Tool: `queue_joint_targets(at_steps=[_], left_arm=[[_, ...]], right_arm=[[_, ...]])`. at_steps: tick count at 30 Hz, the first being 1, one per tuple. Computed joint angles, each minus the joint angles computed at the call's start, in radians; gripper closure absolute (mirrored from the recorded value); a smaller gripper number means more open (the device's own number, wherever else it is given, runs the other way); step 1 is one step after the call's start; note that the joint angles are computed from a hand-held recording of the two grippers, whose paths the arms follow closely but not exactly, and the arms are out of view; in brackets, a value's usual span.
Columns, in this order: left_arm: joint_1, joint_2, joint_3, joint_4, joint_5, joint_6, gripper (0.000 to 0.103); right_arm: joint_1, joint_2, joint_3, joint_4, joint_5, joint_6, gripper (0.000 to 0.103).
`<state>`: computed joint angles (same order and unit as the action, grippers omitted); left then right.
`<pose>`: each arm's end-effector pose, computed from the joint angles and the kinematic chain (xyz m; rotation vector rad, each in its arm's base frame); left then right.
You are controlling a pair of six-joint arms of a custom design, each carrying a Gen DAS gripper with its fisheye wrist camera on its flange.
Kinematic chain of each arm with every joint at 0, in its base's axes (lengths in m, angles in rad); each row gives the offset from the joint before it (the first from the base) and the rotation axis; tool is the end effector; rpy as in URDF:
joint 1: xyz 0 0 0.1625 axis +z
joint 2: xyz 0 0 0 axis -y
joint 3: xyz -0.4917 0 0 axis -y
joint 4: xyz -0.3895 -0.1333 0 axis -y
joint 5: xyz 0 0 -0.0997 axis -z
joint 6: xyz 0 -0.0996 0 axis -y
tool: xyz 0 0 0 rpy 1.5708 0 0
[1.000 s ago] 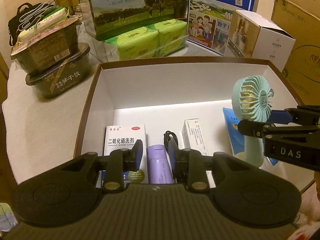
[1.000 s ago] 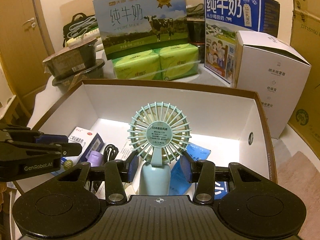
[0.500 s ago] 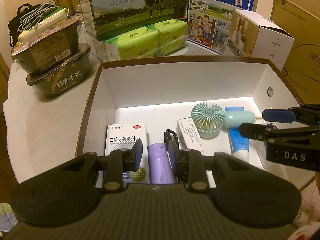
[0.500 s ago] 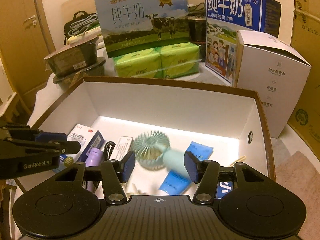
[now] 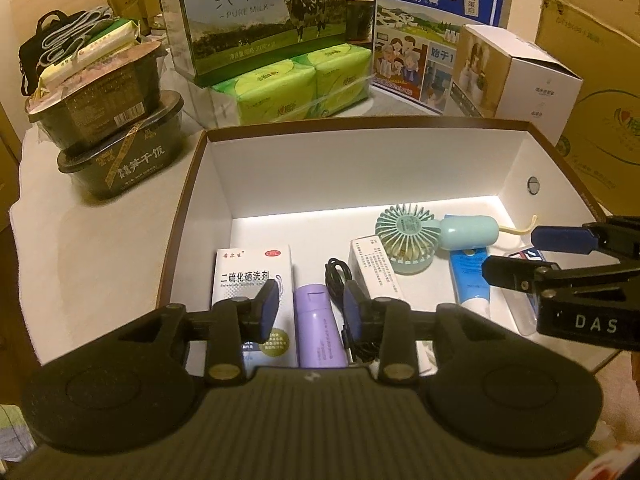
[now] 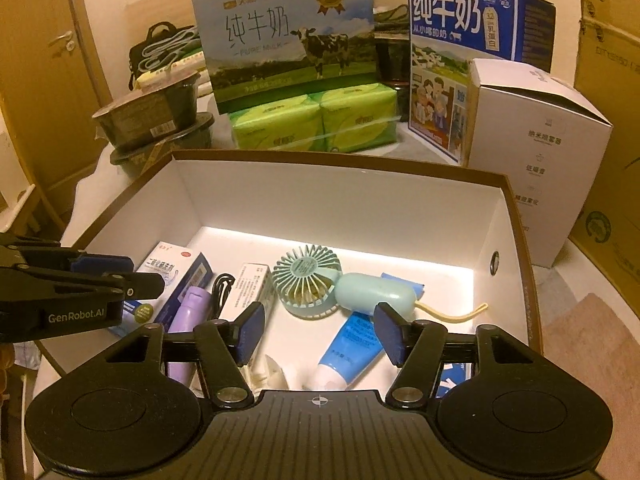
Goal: Organize rigid objects
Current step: 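Lower the black cable and mint fan into the brown box and open both tools, then lift both open tools out of the box and move back over the table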
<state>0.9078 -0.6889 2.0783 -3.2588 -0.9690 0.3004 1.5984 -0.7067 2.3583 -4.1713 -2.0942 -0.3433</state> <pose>-0.2009 -0.5654 0.0428 1.0779 2.3193 -0.5209 0.0965 -0.4682 0.1243 0.1124 -2.3035 1.0626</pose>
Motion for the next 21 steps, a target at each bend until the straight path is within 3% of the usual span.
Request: queue_joint_targets(at_steps=[7,14,21], left_arm=[[-0.027,-0.029,0.041,-0.022,-0.015,-0.006,0.060],[-0.062,-0.065,0.091,-0.050,-0.026,-0.023,0.048],[-0.100,-0.120,0.164,-0.087,-0.027,-0.053,0.045]], right_arm=[[0.018,-0.012,0.040,-0.033,0.001,0.032,0.041],[0.064,-0.008,0.078,-0.093,-0.046,0.020,0.040],[0.100,-0.027,0.153,-0.156,-0.036,0.071,0.039]])
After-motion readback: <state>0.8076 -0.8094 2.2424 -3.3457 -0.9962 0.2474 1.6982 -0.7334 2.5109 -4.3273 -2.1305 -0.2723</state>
